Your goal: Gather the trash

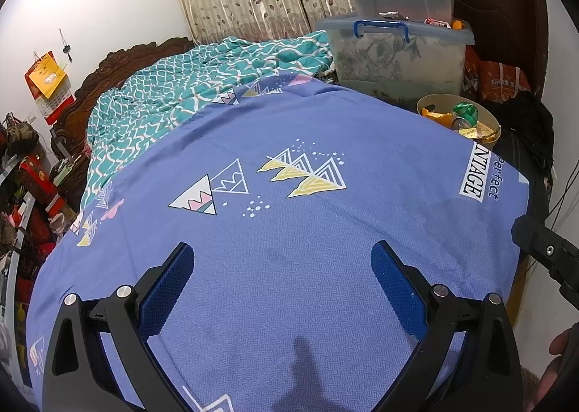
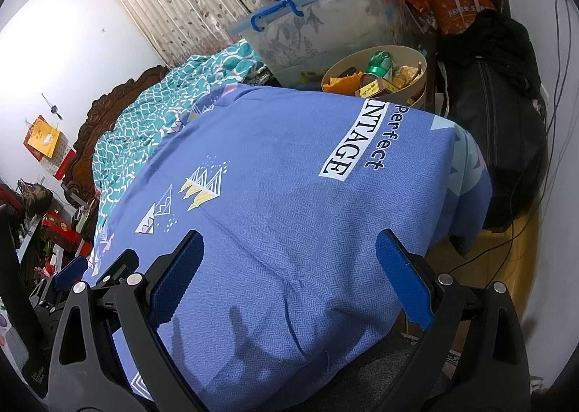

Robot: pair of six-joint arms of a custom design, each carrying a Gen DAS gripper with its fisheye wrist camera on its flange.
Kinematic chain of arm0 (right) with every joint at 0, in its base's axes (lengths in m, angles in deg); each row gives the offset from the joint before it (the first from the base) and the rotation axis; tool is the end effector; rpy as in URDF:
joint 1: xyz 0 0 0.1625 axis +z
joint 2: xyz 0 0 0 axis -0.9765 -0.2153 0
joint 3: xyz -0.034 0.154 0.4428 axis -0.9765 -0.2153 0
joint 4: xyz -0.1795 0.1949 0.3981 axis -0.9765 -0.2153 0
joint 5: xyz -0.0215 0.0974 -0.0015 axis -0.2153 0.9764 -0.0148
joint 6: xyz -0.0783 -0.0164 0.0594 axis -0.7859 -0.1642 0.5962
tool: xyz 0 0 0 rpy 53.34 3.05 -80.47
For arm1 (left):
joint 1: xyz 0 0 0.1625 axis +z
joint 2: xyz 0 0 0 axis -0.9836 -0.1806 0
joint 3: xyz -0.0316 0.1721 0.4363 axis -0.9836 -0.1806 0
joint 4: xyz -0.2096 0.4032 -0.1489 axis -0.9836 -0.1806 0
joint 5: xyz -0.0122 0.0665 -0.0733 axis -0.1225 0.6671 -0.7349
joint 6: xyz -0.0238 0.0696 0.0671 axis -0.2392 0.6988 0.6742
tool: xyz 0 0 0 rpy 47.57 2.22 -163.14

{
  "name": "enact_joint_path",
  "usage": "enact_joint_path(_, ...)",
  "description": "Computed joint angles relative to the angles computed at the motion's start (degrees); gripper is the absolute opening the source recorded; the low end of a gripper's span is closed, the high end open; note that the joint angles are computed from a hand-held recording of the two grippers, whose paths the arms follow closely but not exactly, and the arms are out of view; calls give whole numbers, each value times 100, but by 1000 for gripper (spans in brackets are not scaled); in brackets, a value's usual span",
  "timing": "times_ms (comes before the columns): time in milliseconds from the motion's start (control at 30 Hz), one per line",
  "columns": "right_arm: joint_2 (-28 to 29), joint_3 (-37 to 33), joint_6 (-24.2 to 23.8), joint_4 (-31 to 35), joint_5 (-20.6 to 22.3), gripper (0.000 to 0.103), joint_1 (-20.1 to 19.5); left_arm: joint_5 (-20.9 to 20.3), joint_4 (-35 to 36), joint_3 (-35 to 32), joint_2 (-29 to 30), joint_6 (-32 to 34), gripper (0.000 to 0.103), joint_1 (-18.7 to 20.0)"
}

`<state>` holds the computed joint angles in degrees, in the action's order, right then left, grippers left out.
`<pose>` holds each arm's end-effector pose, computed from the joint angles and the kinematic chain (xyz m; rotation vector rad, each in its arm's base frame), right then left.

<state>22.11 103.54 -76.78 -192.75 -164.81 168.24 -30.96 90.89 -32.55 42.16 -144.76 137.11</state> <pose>0.0790 -0.6138 0.1550 -0.6359 -2.1364 1.4737 -0.2577 -0.7652 0.0289 1.1911 2.0901 -0.6519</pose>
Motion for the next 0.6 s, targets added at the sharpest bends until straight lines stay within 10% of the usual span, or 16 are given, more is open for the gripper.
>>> enact_joint_path(600, 4, -8, 5, 19, -22, 95, 16, 89, 339, -295, 141, -71, 94, 29)
